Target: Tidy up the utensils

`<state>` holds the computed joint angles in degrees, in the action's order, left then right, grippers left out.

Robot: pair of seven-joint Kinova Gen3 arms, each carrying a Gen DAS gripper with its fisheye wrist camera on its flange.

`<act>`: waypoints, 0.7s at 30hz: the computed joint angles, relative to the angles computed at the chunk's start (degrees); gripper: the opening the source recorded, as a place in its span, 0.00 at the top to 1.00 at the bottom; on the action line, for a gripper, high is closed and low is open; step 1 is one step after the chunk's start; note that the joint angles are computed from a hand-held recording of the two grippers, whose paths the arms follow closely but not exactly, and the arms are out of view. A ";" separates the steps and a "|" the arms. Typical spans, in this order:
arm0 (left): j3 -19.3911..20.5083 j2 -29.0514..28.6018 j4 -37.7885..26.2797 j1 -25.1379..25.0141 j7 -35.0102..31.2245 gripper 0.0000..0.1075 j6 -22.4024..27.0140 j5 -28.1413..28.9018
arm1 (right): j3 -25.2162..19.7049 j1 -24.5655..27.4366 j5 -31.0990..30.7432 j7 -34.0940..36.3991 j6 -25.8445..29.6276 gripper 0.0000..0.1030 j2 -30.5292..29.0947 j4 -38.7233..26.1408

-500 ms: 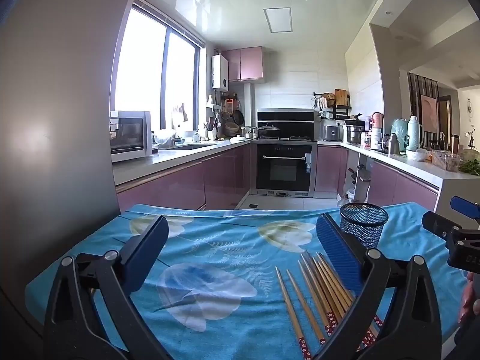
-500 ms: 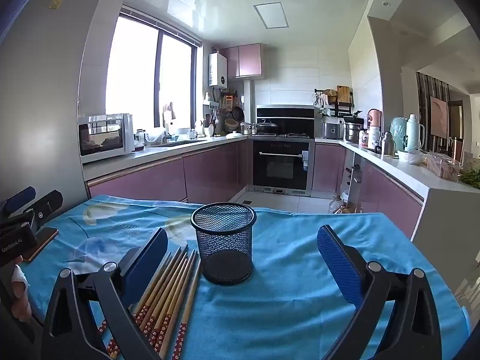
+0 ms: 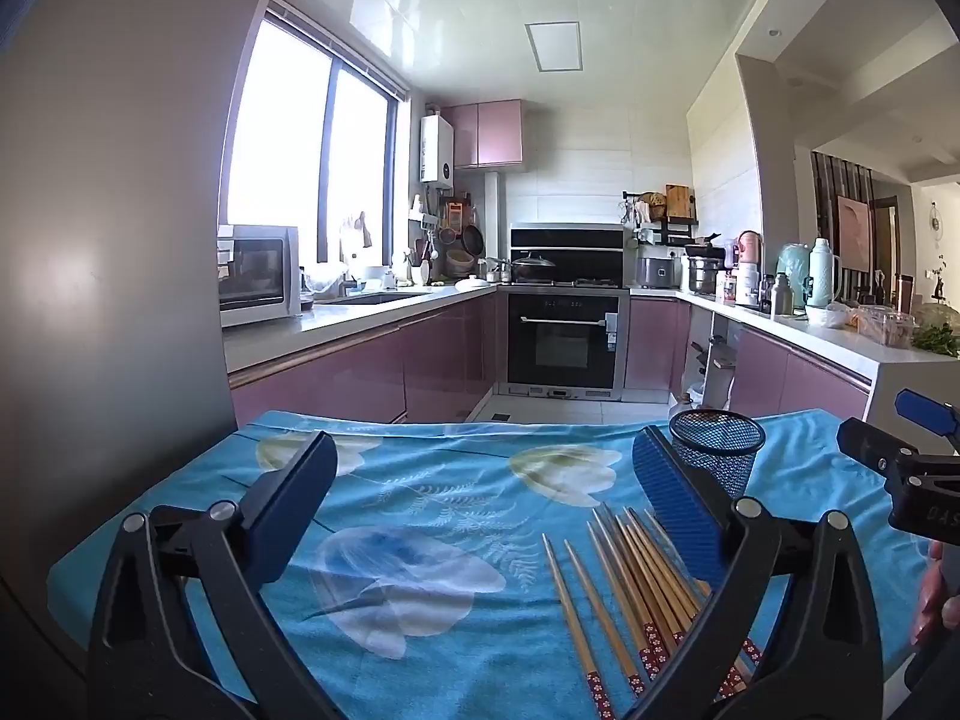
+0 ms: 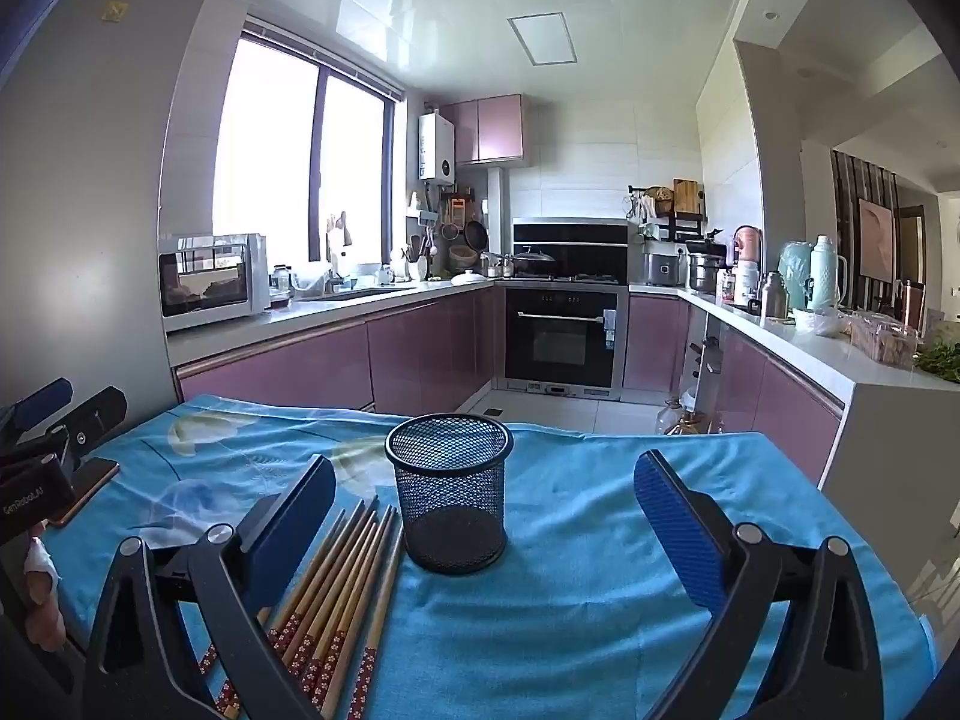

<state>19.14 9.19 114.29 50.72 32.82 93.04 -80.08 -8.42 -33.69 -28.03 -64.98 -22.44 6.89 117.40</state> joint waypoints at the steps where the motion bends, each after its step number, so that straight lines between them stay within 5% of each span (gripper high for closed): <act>1: -0.01 0.00 -0.03 0.01 -0.02 0.09 0.04 0.02 | 0.01 0.00 -0.04 0.02 -0.02 0.06 0.02 -0.03; 21: 0.04 0.16 0.80 0.28 1.31 0.10 0.13 0.00 | -0.31 0.11 0.21 -0.34 -1.51 0.06 0.07 0.48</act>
